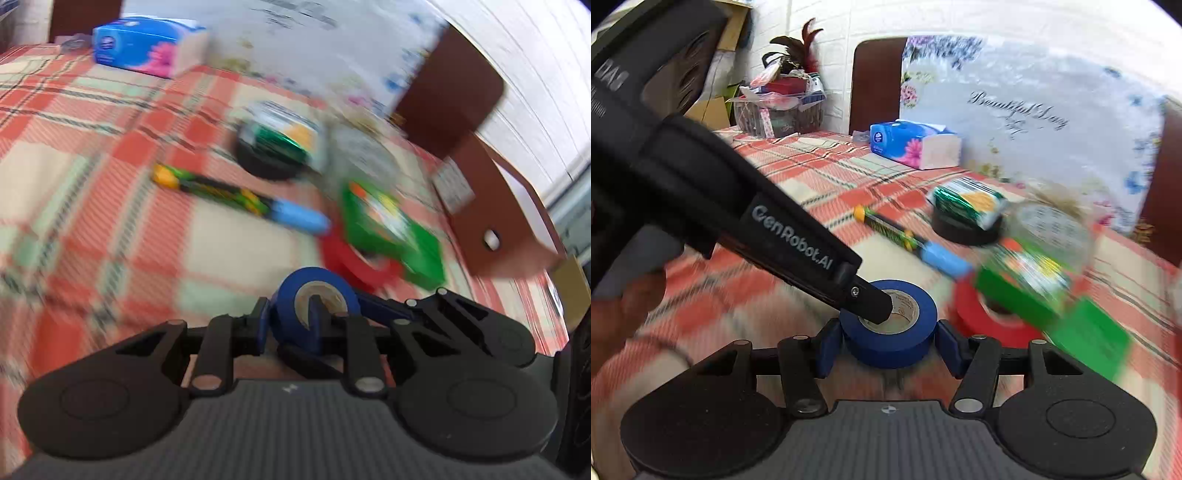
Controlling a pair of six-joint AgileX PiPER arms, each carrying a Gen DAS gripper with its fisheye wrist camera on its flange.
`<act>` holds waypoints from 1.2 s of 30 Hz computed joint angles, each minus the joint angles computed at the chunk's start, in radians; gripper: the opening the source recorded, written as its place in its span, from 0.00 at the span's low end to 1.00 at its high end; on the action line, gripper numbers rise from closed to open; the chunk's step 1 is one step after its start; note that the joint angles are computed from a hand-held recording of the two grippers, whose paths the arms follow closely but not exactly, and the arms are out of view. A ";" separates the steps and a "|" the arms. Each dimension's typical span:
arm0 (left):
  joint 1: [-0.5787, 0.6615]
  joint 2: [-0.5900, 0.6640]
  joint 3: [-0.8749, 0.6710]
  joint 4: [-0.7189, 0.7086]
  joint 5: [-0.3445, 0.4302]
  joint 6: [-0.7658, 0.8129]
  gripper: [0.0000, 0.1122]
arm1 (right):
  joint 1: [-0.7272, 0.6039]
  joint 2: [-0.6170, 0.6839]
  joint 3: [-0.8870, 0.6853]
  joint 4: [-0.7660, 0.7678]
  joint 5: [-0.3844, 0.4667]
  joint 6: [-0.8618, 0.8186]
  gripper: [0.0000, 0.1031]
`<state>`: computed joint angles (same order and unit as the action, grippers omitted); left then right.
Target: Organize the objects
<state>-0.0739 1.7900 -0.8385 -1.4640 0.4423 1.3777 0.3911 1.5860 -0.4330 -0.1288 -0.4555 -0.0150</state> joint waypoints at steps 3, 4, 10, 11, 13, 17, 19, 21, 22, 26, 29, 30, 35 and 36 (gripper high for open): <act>-0.133 -0.056 0.051 -0.096 -0.062 0.060 0.22 | -0.052 -0.140 0.136 0.050 -0.029 -0.063 0.54; -0.185 -0.073 0.047 -0.117 -0.085 0.067 0.22 | -0.092 -0.192 0.171 0.041 -0.038 -0.067 0.54; -0.471 -0.057 -0.203 0.079 -0.197 -0.188 0.22 | -0.513 -0.426 0.225 -0.259 -0.104 0.042 0.54; -0.520 -0.023 -0.276 0.179 -0.220 -0.288 0.22 | -0.613 -0.419 0.206 -0.359 -0.133 0.112 0.54; -0.596 0.059 -0.426 0.379 -0.239 -0.488 0.22 | -0.783 -0.376 0.147 -0.510 -0.179 0.240 0.54; -0.674 0.253 -0.741 0.773 -0.195 -0.888 0.22 | -0.928 -0.205 -0.014 -0.593 -0.214 0.345 0.54; -0.693 0.351 -0.897 0.965 -0.149 -1.088 0.21 | -0.932 -0.115 -0.096 -0.575 -0.204 0.350 0.54; -0.709 0.444 -1.059 1.152 -0.072 -1.285 0.21 | -0.923 -0.028 -0.179 -0.565 -0.185 0.365 0.55; -0.712 0.490 -1.134 1.207 -0.034 -1.342 0.22 | -0.914 0.013 -0.218 -0.554 -0.173 0.365 0.55; -0.719 0.640 -1.379 1.313 0.105 -1.461 0.24 | -0.863 0.141 -0.344 -0.471 -0.127 0.332 0.55; -0.730 0.625 -1.334 1.374 0.073 -1.522 0.31 | -0.844 0.168 -0.378 -0.435 -0.130 0.346 0.59; -0.729 0.589 -1.264 1.366 0.028 -1.517 0.33 | -0.838 0.169 -0.378 -0.420 -0.138 0.346 0.60; -0.709 0.309 -0.775 1.037 -0.256 -1.198 0.35 | -0.907 0.019 -0.169 -0.468 -0.300 0.403 0.59; -0.705 0.248 -0.675 0.937 -0.304 -1.098 0.35 | -0.911 -0.008 -0.130 -0.474 -0.326 0.410 0.59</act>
